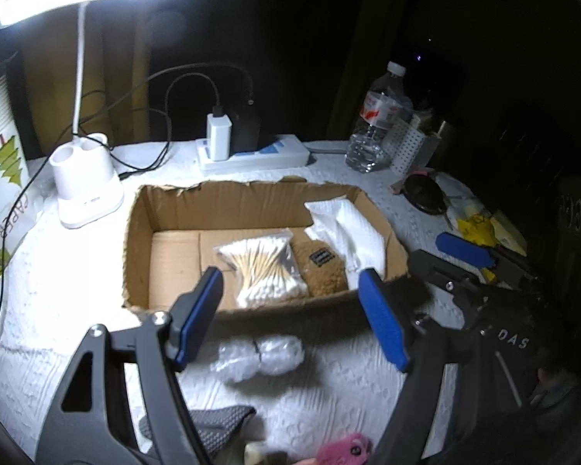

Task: Organize soft objects

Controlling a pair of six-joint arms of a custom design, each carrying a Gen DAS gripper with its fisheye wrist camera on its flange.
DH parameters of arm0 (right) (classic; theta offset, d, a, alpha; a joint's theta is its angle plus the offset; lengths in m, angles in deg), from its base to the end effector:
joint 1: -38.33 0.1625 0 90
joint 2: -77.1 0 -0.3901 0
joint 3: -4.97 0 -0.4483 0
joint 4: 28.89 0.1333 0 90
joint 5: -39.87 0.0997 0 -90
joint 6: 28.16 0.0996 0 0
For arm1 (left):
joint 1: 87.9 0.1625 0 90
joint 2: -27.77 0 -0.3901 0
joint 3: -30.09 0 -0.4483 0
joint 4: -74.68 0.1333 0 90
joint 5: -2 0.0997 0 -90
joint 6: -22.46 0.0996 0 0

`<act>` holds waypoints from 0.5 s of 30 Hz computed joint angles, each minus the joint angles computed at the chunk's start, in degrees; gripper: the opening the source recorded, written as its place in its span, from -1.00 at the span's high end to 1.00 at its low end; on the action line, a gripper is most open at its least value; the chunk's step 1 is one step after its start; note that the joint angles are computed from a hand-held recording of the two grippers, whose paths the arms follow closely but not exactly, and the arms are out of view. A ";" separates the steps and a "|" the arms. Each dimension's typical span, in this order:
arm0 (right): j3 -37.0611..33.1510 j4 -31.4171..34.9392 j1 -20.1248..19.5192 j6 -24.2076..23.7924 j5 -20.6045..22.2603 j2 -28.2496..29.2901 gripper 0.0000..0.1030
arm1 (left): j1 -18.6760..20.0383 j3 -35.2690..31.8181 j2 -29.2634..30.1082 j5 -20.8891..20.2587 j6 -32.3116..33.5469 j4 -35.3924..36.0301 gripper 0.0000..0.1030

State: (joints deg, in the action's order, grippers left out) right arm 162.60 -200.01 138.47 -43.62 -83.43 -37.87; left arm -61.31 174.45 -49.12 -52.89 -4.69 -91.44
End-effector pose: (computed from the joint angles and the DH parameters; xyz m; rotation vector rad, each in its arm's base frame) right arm 0.1293 -0.2764 0.2092 0.2899 -2.4153 0.8095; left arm -0.2465 -0.3365 0.0628 0.7832 2.6008 -0.7549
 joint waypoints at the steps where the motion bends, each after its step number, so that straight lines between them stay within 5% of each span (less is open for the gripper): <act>1: 0.12 0.61 0.80 0.56 -0.49 -0.29 -0.19 | -0.24 0.38 -0.57 0.14 -0.36 0.34 -0.43; 15: 2.34 7.70 9.06 8.26 -4.67 -2.92 -0.19 | -5.86 9.65 -16.07 2.13 -7.32 10.04 -0.43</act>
